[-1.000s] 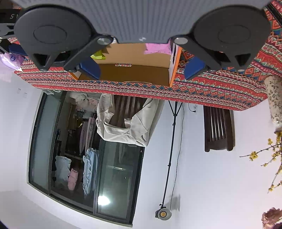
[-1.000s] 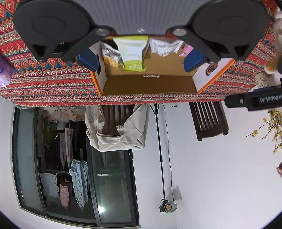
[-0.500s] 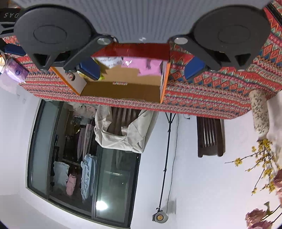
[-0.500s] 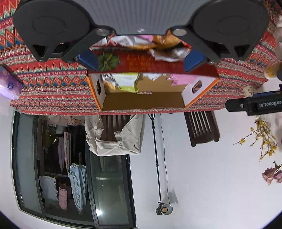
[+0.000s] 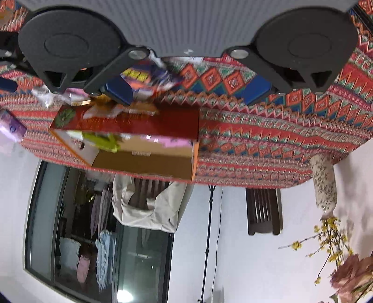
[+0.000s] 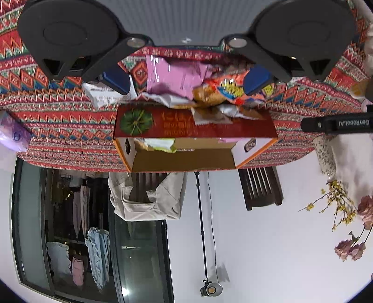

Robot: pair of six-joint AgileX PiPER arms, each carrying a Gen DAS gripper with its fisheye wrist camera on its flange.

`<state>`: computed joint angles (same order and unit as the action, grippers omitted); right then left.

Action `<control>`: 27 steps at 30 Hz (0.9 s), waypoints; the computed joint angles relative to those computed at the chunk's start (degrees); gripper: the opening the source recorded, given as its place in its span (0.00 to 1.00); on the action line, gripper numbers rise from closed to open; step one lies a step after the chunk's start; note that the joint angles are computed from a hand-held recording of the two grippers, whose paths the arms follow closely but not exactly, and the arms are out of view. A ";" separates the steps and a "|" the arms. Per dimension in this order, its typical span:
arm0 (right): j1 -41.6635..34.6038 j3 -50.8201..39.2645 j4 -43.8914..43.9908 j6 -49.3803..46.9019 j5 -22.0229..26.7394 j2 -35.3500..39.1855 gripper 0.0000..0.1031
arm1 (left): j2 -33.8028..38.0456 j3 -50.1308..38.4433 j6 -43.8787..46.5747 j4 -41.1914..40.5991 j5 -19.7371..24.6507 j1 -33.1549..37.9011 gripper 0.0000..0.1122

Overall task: Organize snacks
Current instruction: 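Move both tools back toward the snack pile, then grasp a white oat-cracker packet with the left gripper while the right gripper grasps the colourful chip bag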

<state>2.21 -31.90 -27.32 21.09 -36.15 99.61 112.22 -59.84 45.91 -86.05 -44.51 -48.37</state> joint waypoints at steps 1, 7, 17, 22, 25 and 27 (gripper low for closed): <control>-0.03 0.57 0.00 -0.21 -0.27 -0.03 1.00 | 0.17 0.47 0.08 -0.37 0.26 -0.12 0.92; -0.31 3.32 0.25 -1.98 -1.83 0.55 1.00 | 1.96 2.28 1.98 -3.22 1.38 -1.38 0.92; -0.91 4.35 0.25 -1.86 -2.60 2.12 1.00 | 6.24 -0.25 8.63 -6.13 6.04 -0.81 0.92; -1.24 3.62 0.50 -1.94 -2.57 3.52 1.00 | 9.56 -5.38 13.65 -8.69 7.96 1.35 0.92; -1.54 3.08 0.56 -1.97 -2.29 4.41 1.00 | 10.30 -6.56 13.17 -8.23 9.59 2.71 0.92; -1.78 2.52 0.48 -1.79 -2.08 5.24 1.00 | 10.46 -6.46 11.43 -6.85 10.26 3.16 0.91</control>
